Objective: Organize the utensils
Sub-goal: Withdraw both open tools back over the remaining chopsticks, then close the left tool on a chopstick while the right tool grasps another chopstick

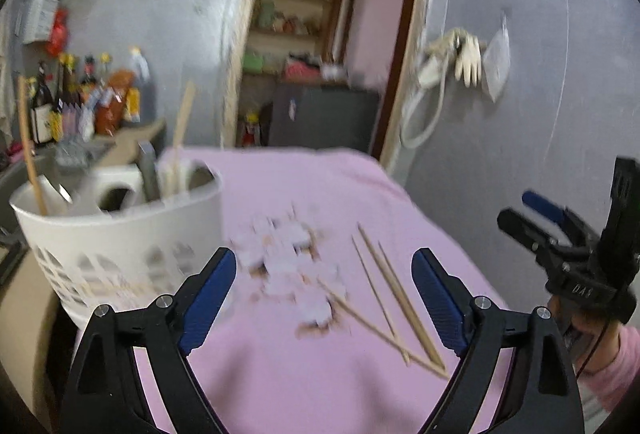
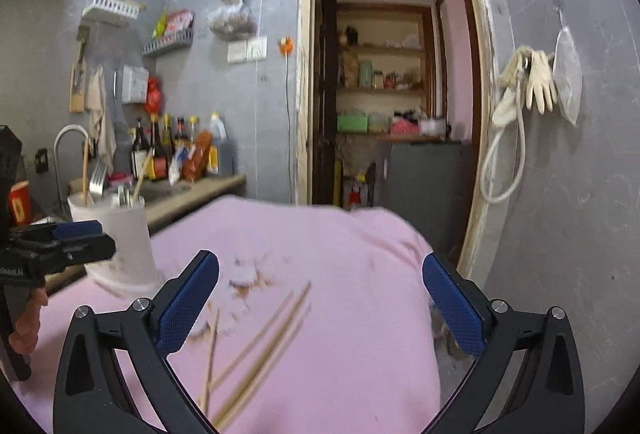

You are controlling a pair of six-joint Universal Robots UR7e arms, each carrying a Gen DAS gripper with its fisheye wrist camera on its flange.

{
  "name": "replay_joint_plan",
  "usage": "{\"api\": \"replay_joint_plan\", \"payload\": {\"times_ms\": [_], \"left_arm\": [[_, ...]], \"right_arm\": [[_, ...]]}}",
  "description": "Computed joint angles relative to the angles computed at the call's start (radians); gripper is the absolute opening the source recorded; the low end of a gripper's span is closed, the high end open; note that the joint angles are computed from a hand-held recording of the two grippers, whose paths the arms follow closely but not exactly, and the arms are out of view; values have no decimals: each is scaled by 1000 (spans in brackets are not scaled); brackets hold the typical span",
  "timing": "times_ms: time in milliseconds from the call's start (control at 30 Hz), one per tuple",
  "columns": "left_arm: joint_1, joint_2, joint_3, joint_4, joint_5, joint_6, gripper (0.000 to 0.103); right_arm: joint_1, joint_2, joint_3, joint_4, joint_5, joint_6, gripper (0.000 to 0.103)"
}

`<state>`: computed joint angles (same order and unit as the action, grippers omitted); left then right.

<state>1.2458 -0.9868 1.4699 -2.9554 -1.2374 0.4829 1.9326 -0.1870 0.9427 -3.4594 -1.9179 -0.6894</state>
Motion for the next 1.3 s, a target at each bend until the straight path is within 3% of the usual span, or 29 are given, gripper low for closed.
{"api": "replay_joint_plan", "payload": {"times_ms": [133, 300, 400, 467, 667, 867, 1133, 1300], "left_arm": [[0, 22, -31, 134, 42, -70, 86], [9, 50, -95, 300, 54, -161, 85], [16, 67, -140, 376, 40, -199, 84], [22, 85, -185, 445, 27, -227, 74], [43, 153, -330, 624, -6, -308, 58], [53, 207, -444, 746, -30, -359, 37], [64, 274, -579, 864, -14, -431, 10], [74, 290, -636, 921, -15, -434, 6]], "right_arm": [[-9, -22, 30, 62, -27, 9, 103], [-24, -44, 37, 188, -36, 102, 102], [-36, -49, 21, 286, -36, 150, 93], [-43, -49, 1, 359, -33, 185, 83], [-58, -27, -88, 554, -36, 265, 56], [-65, 12, -196, 718, -26, 312, 36], [-69, 81, -359, 891, -10, 361, 29], [-57, 150, -496, 988, -55, 364, 26]]}}
